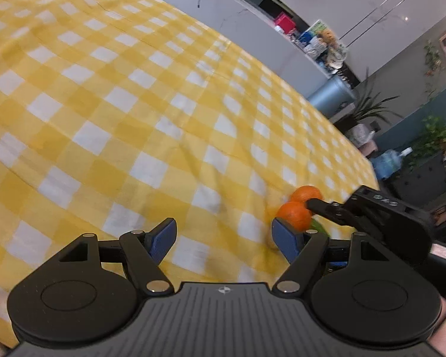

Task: Organize fruits
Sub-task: 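Move both open tools back over the remaining fruit beside the cucumber, then grasp an orange with the right tool while the left tool approaches another orange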

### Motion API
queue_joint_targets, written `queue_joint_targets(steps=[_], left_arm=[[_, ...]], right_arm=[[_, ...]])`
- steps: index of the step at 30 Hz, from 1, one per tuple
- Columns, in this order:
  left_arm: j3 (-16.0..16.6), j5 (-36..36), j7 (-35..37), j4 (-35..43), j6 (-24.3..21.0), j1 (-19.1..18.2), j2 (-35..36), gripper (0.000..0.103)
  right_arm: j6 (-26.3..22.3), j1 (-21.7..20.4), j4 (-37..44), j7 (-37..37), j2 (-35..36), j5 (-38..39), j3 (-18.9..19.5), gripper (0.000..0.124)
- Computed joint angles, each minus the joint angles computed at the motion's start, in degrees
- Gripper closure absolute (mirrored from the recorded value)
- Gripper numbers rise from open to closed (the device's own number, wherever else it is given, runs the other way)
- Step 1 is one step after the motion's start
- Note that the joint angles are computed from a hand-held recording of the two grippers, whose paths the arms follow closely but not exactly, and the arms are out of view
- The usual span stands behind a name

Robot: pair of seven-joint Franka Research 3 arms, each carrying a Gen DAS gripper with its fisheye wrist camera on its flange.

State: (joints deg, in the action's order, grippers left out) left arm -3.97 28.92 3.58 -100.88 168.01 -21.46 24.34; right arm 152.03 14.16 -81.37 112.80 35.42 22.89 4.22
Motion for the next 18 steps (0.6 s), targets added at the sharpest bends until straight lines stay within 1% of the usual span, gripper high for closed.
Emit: queue_joint_targets(steps=[2,3,5,7,8,9,11,13,16,18], left_arm=[[-0.8,-0.8,1.0,-0.1,1.6,0.7,0.3,0.017],[-1.1,-1.0,1.7,-0.1,1.5,0.8,0.3,0.017],[-1.0,-1.2,2.5,0.5,0.3,0.4,0.5,0.017],[-0.6,-0.9,2.7,1.1,-1.5,-0.3,0.7,0.017],[-0.2,-0.4,2.3,1.4,-2.3,-0.8,0.7,0.017],[0.2,0.3,2.0,1.9,-3.3,-1.2,0.8,0.017],[2.0,3.8,0.6,3.4,-6.6,-3.3,1.0,0.017],[2.2,6.4,0.1,4.5,-9.0,-3.9,1.2,0.017],[0.5,6.5,0.5,4.6,-8.8,-2.4,1.4,0.017],[-0.1,6.0,0.4,4.2,-8.3,-1.7,1.3,0.017]], right_arm=[[0.9,0.6,0.4,-0.1,0.4,-0.8,-0.3,0.073],[1.0,0.7,0.9,0.0,0.8,-0.7,-0.1,0.073],[0.0,1.2,1.9,3.0,1.7,-0.3,-0.7,0.073],[0.6,2.1,1.9,5.9,2.2,-0.8,-1.5,0.077],[1.1,2.8,1.9,7.1,2.4,-1.9,-2.3,0.08],[2.2,3.0,1.4,7.4,2.4,-2.3,-2.3,0.081],[3.9,2.3,0.3,7.1,2.2,-1.8,-1.4,0.082],[4.6,1.5,-0.4,5.9,1.9,-1.0,-0.3,0.083],[4.6,0.7,-1.4,4.5,1.2,-0.3,0.3,0.083],[5.6,-1.5,-2.5,0.5,0.6,2.1,2.8,0.083]])
